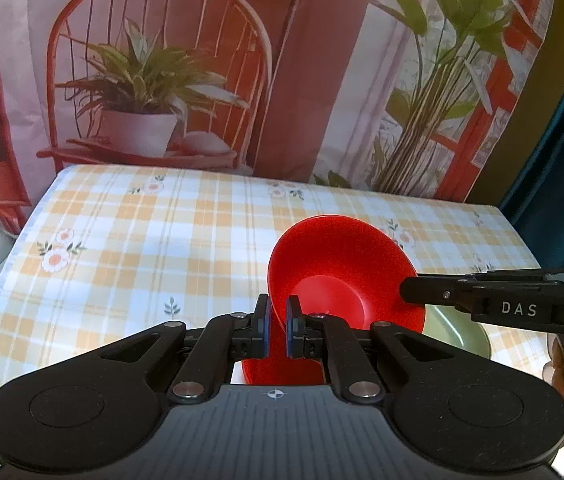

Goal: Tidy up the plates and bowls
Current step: 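Lower the held red bowl into the other red bowl with both grippers, then open both grippers to release the nested red bowl, then close both grippers on the rim of the nested red bowls and lift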

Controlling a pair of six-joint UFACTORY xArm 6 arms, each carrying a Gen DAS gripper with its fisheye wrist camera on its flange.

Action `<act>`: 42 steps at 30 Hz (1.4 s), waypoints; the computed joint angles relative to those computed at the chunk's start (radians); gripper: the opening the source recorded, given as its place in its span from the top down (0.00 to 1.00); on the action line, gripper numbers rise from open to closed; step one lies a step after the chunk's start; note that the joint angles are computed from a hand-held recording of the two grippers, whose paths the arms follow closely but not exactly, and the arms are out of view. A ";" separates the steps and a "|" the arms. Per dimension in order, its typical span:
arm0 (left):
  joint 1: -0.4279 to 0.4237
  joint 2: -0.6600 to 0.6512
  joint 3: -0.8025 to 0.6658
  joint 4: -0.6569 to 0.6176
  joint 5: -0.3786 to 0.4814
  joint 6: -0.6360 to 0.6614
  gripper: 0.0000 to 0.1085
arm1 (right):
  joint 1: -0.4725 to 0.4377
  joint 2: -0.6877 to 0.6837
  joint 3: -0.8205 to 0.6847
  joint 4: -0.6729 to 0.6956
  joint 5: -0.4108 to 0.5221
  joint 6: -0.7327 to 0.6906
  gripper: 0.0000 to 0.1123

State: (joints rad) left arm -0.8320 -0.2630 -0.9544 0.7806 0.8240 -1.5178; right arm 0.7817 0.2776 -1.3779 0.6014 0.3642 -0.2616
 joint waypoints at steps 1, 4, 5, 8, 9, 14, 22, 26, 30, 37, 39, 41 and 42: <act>-0.004 -0.004 0.005 -0.003 0.002 -0.002 0.92 | 0.002 -0.003 0.008 0.002 -0.001 -0.002 0.94; -0.016 -0.009 0.016 -0.011 0.010 -0.008 0.92 | 0.007 -0.012 0.028 0.001 -0.001 -0.002 0.94; -0.019 -0.011 0.021 -0.014 0.010 -0.010 0.92 | 0.008 -0.014 0.032 0.000 0.001 -0.001 0.94; -0.024 -0.017 0.035 -0.027 0.009 -0.014 0.92 | 0.012 -0.015 0.040 -0.008 0.004 0.005 0.94; -0.025 -0.019 0.040 -0.030 0.008 -0.014 0.92 | 0.013 -0.015 0.041 -0.011 0.006 0.007 0.94; -0.020 -0.023 0.058 -0.047 -0.002 -0.013 0.92 | 0.016 -0.003 0.033 -0.034 0.016 0.023 0.94; -0.010 -0.018 0.074 -0.073 -0.019 -0.013 0.92 | 0.017 0.021 0.018 -0.069 0.030 0.047 0.94; -0.003 -0.018 0.082 -0.082 -0.032 -0.009 0.92 | 0.019 0.027 0.016 -0.096 0.031 0.063 0.94; 0.004 -0.009 0.078 -0.099 -0.041 0.009 0.91 | 0.025 0.028 0.019 -0.180 0.021 0.119 0.93; 0.014 -0.001 0.079 -0.115 -0.040 0.022 0.86 | 0.032 0.022 0.037 -0.330 -0.003 0.249 0.89; 0.019 -0.007 0.086 -0.118 -0.049 0.019 0.84 | 0.032 0.017 0.045 -0.341 -0.013 0.265 0.89; 0.019 -0.007 0.085 -0.114 -0.045 0.023 0.82 | 0.034 0.011 0.057 -0.362 -0.026 0.295 0.89; 0.019 -0.009 0.085 -0.111 -0.046 0.022 0.82 | 0.035 0.008 0.062 -0.373 -0.034 0.311 0.89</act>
